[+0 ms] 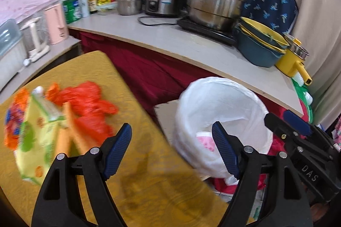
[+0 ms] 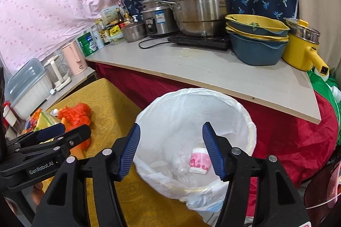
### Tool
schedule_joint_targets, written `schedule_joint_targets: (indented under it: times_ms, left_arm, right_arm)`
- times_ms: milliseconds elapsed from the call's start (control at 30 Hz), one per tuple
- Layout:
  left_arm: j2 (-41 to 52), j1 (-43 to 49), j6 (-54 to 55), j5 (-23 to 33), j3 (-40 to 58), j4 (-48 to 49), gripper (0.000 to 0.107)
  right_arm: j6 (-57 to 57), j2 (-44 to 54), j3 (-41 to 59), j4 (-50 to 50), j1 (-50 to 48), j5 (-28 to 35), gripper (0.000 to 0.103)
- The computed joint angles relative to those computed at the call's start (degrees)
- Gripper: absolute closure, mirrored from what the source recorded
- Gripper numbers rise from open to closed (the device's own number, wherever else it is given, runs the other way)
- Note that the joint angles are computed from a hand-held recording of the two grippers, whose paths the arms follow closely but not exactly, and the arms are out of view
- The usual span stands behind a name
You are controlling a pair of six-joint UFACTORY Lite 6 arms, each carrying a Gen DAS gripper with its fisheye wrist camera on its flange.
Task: Collect trash
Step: 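Move both open tools back over the table trash, then grasp the yellow-green snack bag with the left tool while the right grasps an orange foam net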
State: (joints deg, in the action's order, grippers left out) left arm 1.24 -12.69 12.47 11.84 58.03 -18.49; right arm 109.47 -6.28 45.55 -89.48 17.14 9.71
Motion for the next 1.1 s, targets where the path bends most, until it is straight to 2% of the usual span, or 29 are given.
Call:
schedule_joint_targets:
  times_ms: [333, 500, 733, 867, 1100]
  left_arm:
    - [-12.4, 16.9, 16.6, 1.1, -11.8, -10.8, 0.033]
    - [-13.5, 29.2, 35.5, 3.8, -14.3, -24.3, 0.033]
    - [-8.6, 41.5, 54.0, 7.0, -13.1, -37.3, 0.033]
    - [-3.7, 44.7, 56.8, 8.7, -10.2, -39.4, 0.033]
    - [4.0, 47.1, 60.2, 11.5, -5.3, -42.1, 0.033]
  right_arm:
    - [-4.4, 4.3, 5.0, 8.7, 14.7, 6.2, 0.042]
    - [-5.2, 10.1, 10.1, 11.3, 20.7, 7.8, 0.042]
    - [-9.4, 20.2, 19.6, 16.2, 25.5, 8.2, 0.042]
    - [-15.4, 27.2, 26.7, 21.3, 26.6, 7.5, 0.042]
    - [-33.3, 40.1, 40.0, 38.5, 26.4, 5.2, 0.046]
